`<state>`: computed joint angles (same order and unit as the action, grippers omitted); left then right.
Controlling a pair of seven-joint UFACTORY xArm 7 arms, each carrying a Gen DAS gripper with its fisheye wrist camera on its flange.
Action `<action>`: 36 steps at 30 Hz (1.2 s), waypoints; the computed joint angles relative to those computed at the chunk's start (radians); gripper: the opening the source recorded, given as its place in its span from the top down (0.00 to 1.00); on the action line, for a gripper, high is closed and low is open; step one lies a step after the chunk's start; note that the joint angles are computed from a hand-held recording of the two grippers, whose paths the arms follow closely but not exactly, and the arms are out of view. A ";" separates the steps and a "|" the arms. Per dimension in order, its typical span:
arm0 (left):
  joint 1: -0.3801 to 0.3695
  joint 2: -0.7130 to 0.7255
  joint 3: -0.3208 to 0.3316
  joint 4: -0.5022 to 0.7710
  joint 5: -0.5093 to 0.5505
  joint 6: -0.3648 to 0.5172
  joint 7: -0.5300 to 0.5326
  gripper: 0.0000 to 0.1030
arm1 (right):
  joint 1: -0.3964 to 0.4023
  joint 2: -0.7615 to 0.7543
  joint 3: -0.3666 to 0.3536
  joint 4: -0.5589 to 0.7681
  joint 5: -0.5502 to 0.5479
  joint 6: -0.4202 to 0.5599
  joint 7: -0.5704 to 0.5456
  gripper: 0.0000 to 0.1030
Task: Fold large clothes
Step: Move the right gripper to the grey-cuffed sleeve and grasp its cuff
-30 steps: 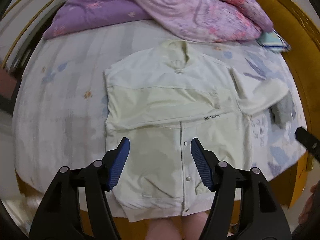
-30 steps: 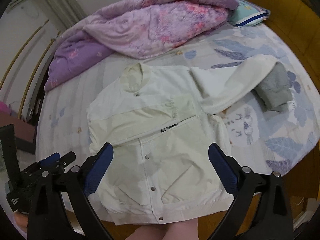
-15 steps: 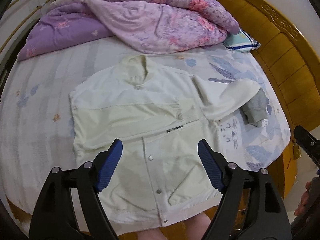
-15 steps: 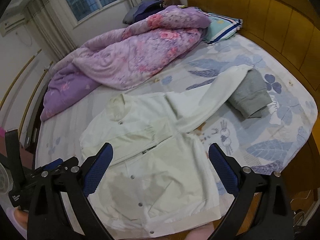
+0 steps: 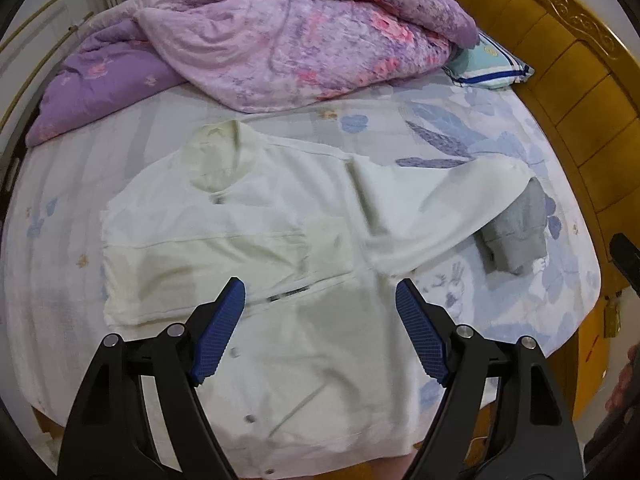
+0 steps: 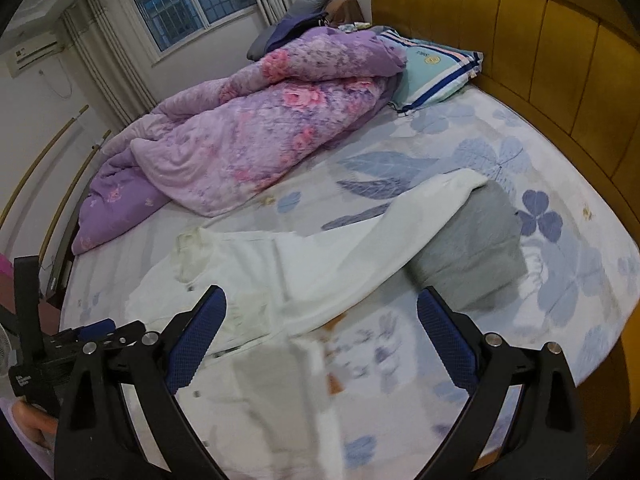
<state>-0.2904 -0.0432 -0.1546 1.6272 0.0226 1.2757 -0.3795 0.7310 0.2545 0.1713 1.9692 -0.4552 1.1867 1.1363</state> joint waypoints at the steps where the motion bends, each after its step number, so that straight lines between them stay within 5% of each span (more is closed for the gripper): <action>1: -0.009 0.044 -0.011 0.042 0.023 0.009 -0.016 0.24 | -0.028 -0.021 -0.006 -0.041 0.023 -0.028 -0.024 0.10; 8: -0.094 0.318 0.005 0.308 0.100 0.045 -0.094 0.24 | -0.225 -0.068 -0.038 -0.223 0.169 -0.158 -0.178 0.10; 15: -0.147 0.563 0.058 0.529 0.110 0.066 -0.089 0.24 | -0.370 -0.026 -0.064 -0.349 0.377 -0.339 -0.159 0.10; 23: -0.129 0.627 0.079 0.480 0.068 0.003 -0.065 0.26 | -0.437 0.036 -0.083 -0.416 0.465 -0.466 -0.123 0.13; 30: -0.095 0.612 0.071 0.381 0.023 -0.037 -0.069 0.54 | -0.454 0.096 -0.104 -0.408 0.462 -0.560 -0.068 0.26; 33: -0.085 0.629 0.062 0.383 -0.006 -0.038 -0.074 0.80 | -0.467 0.145 -0.103 -0.355 0.474 -0.573 -0.087 0.37; 36: -0.088 0.661 0.060 0.403 -0.014 -0.028 -0.079 0.91 | -0.479 0.192 -0.102 -0.313 0.509 -0.559 -0.074 0.37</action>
<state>-0.3788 0.6176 -0.0942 2.0299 0.0091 1.2474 -0.4582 0.2521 0.4460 0.0695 1.6566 0.0535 0.6276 1.0620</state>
